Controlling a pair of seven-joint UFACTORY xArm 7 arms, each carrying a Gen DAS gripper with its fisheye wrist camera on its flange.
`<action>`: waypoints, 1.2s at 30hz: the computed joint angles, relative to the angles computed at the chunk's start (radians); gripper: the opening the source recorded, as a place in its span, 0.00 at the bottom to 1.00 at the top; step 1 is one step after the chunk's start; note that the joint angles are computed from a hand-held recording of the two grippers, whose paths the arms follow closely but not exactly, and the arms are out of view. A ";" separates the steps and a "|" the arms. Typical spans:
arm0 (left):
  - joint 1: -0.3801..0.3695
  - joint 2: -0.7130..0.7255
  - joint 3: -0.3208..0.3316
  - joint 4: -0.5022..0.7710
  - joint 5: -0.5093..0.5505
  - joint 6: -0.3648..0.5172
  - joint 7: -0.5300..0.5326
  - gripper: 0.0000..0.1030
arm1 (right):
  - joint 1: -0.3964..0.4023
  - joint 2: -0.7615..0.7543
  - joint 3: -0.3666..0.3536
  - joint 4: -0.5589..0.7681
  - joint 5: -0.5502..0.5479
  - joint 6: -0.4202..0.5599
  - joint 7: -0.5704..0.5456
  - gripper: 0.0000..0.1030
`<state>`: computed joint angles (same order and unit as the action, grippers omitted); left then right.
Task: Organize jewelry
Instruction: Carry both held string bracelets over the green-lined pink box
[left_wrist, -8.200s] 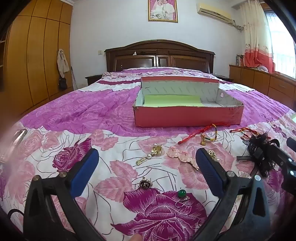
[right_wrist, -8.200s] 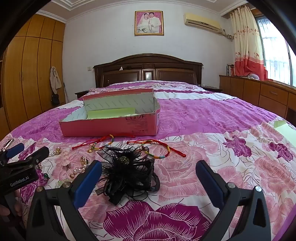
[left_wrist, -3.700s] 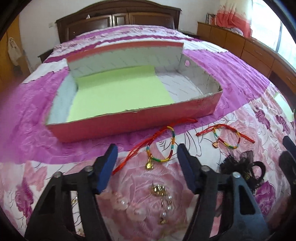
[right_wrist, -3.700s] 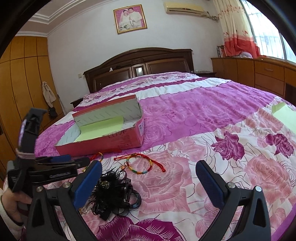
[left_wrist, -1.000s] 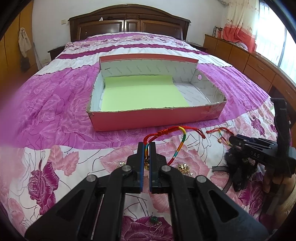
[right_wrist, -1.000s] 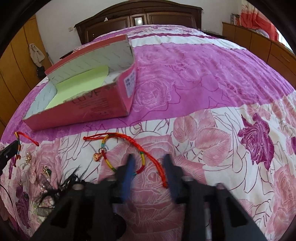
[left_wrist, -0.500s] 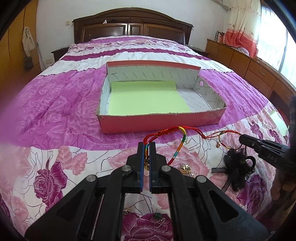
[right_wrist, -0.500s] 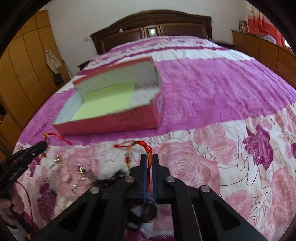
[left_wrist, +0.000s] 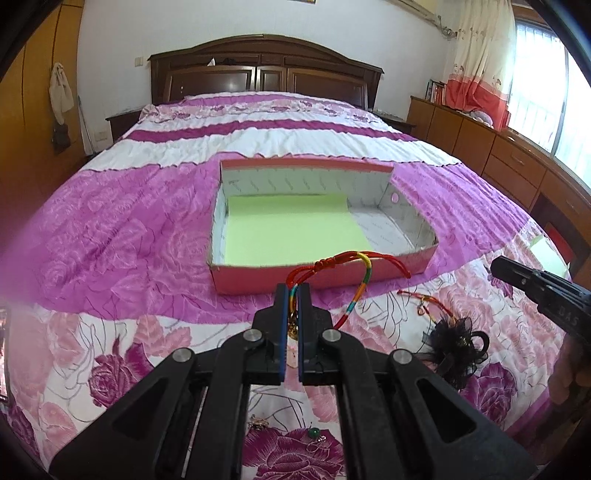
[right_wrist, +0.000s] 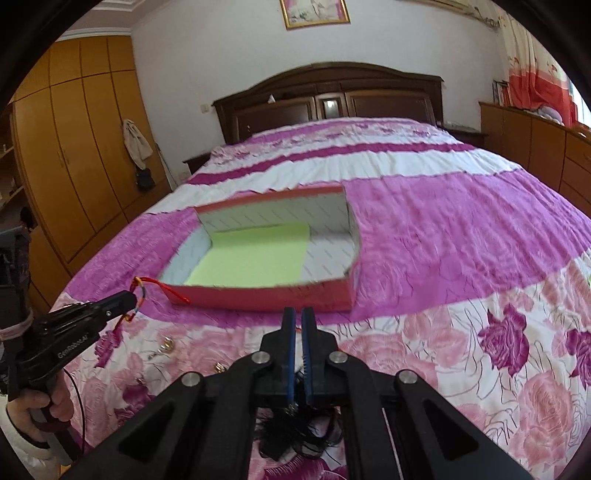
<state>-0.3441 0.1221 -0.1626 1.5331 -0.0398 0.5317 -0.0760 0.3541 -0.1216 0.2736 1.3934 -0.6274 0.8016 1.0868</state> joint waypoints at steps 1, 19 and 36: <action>0.000 0.002 0.001 0.005 0.003 0.000 -0.001 0.00 | 0.001 0.002 0.001 0.005 -0.002 0.003 -0.008 0.04; 0.003 0.015 0.007 0.009 0.012 0.032 -0.024 0.00 | 0.003 0.116 -0.073 0.021 0.240 0.110 -0.241 0.19; -0.001 0.005 0.006 -0.002 0.035 0.035 -0.047 0.00 | -0.004 0.030 -0.072 -0.069 0.178 0.008 -0.160 0.06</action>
<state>-0.3446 0.1274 -0.1564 1.5308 -0.0051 0.5669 -0.1229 0.3497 -0.0916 0.2020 1.3244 -0.4493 0.8100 0.9270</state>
